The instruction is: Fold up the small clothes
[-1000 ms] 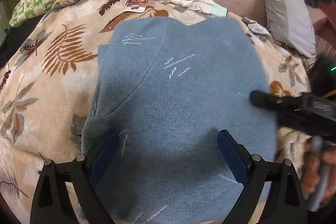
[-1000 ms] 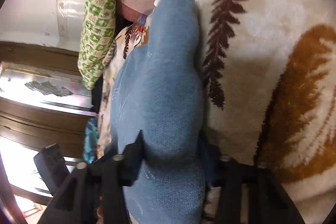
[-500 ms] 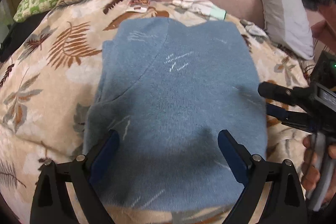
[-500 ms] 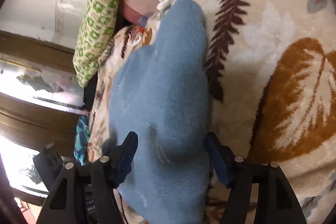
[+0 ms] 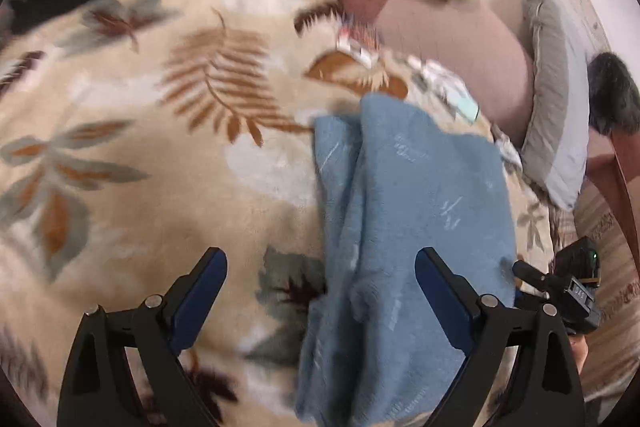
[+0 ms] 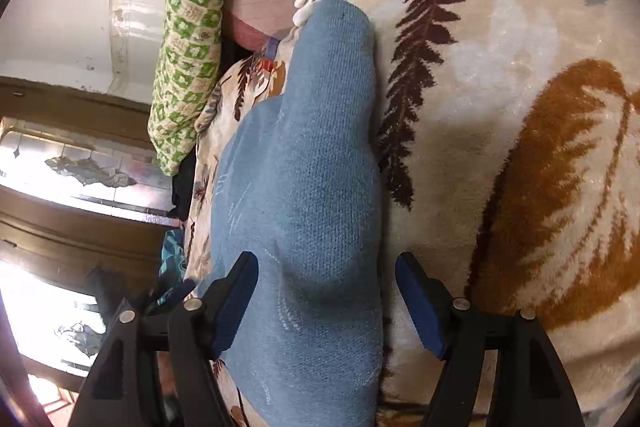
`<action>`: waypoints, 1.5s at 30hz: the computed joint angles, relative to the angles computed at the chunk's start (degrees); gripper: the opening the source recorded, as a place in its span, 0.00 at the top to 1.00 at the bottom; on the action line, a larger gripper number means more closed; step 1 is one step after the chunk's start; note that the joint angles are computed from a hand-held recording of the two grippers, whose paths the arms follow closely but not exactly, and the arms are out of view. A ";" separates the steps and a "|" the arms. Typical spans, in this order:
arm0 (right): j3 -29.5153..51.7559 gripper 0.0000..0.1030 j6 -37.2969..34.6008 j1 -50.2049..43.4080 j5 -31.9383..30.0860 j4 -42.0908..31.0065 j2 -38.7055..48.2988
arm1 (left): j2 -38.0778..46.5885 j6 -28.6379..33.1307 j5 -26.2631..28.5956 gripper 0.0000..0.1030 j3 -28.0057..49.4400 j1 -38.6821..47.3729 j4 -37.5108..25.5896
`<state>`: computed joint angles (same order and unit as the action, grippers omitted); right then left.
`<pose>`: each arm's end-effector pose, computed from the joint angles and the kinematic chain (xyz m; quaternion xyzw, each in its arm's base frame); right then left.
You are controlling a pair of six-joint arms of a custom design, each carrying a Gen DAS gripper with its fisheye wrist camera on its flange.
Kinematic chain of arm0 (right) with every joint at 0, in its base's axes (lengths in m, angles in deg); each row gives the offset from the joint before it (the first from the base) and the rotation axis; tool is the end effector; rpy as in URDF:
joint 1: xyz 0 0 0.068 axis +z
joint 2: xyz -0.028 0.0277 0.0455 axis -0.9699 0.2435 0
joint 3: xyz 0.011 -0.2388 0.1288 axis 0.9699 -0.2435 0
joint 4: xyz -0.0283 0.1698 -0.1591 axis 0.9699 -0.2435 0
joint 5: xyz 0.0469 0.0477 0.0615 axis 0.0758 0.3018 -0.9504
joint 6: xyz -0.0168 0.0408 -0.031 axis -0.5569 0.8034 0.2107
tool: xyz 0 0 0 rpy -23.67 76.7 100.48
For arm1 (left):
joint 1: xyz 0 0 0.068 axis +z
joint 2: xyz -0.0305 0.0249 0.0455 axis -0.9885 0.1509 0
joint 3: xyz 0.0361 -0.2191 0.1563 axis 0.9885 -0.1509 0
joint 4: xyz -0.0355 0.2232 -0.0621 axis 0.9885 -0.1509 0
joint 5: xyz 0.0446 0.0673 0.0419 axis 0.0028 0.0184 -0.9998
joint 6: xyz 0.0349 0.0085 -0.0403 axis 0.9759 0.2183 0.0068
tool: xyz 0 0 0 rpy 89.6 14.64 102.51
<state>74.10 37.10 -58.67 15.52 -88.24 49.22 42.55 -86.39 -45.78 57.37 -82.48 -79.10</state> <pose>0.2346 0.0925 0.2191 0.1136 0.8880 0.4068 0.1816 0.2420 -0.0188 0.2711 -0.0444 0.9535 -0.2181 0.2033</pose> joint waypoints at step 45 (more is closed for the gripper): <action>0.94 0.51 -25.78 -16.32 -6.71 -43.23 -32.36 | -11.07 -27.05 -14.24 0.66 -8.68 -47.40 6.86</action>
